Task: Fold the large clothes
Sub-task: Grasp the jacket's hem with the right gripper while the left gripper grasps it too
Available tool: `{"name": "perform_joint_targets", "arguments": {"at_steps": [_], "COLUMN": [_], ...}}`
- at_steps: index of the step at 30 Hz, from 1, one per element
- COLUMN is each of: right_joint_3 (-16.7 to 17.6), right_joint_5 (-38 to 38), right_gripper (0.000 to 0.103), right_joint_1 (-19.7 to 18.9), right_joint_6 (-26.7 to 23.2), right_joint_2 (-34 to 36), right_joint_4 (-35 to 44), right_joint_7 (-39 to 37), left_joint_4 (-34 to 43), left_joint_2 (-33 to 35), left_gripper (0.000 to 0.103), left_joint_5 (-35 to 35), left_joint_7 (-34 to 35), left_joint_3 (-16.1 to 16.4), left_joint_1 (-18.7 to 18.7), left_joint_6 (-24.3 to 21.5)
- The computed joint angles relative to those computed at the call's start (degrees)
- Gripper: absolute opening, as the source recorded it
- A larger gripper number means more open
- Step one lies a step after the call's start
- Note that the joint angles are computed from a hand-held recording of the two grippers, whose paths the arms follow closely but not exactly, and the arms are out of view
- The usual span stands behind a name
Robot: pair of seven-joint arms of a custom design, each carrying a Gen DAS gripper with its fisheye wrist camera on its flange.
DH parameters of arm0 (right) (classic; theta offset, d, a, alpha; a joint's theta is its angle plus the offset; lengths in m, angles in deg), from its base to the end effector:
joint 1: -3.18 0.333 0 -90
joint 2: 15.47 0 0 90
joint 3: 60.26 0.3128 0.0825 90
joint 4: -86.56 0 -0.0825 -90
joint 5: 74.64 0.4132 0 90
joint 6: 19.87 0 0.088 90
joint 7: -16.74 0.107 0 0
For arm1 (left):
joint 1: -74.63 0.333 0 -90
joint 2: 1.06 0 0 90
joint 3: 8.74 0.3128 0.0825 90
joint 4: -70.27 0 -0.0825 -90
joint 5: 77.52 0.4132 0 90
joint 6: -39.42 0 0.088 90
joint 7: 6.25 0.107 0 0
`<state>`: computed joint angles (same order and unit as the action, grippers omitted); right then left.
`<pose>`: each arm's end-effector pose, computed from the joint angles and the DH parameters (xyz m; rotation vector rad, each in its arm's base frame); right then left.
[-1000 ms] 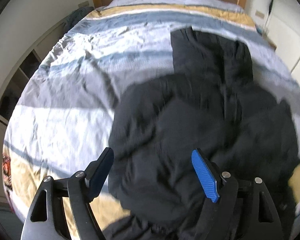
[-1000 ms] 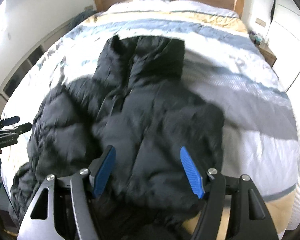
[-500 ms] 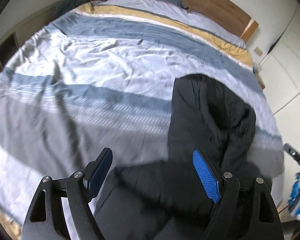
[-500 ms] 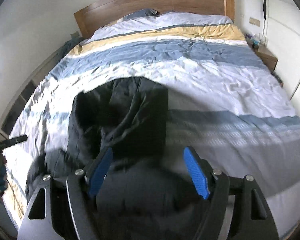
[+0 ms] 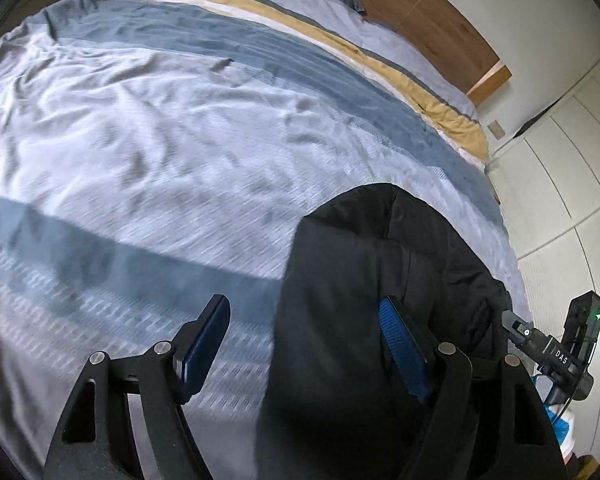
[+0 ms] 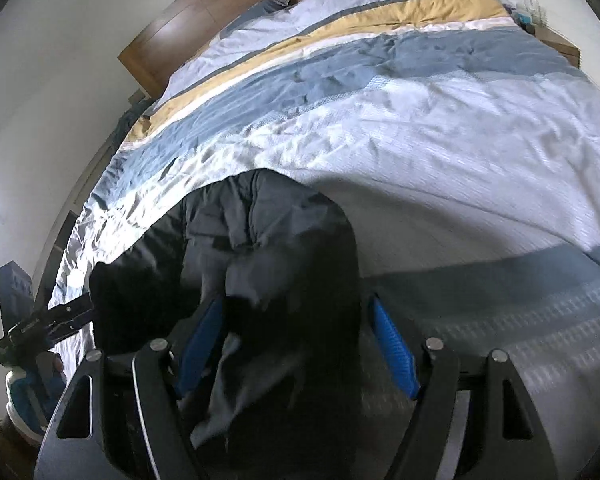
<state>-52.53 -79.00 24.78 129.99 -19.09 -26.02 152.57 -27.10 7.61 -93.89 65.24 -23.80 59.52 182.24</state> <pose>0.5360 0.3053 0.5705 -1.5102 1.9115 -0.2033 0.5958 -0.3318 0.5649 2.0494 -2.0838 1.0600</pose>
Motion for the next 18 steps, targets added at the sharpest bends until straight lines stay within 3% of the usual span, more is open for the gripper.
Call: {"name": "perform_joint_targets", "arguments": {"at_steps": [4,7,8,10,11,13,18], "right_joint_3": [-0.3,-0.6,-0.7,-0.9,-1.1,-1.3,-0.7], "right_joint_5": [-1.4,-3.1,-4.0,-5.5,-6.5,-7.8,-7.7], "right_gripper": [0.073,0.072,0.070,0.049,0.045,0.027,0.018], "right_joint_1": [0.0,0.5,0.8,1.3,1.6,2.1,2.6], "right_joint_6": [0.0,-2.2,-2.9,-4.8,-6.0,-6.8,-6.1], "right_joint_2": [4.1,6.7,7.2,8.7,9.2,9.3,5.9], "right_joint_4": [2.8,5.5,6.1,8.0,8.9,9.4,8.2], "right_joint_7": [0.5,0.6,1.0,1.4,1.9,2.1,0.0], "left_joint_4": [4.3,7.3,7.9,8.9,8.9,8.4,3.4], "left_joint_2": [5.0,7.7,8.2,8.9,8.7,8.0,2.5], "left_gripper": [0.067,0.050,0.040,0.022,0.017,0.012,0.008], "left_joint_5": [2.2,5.5,6.5,9.6,10.9,12.9,11.7], "left_joint_7": [-2.5,-4.9,-5.4,-7.3,-8.0,-8.2,-5.8], "left_joint_3": [-0.1,0.2,0.2,0.8,0.9,1.0,0.0], "left_joint_1": [-1.1,-2.2,-2.5,-3.4,-3.8,-4.1,-3.1], "left_joint_6": [-1.8,-5.1,-5.8,-7.3,-7.6,-7.4,-4.4]}}
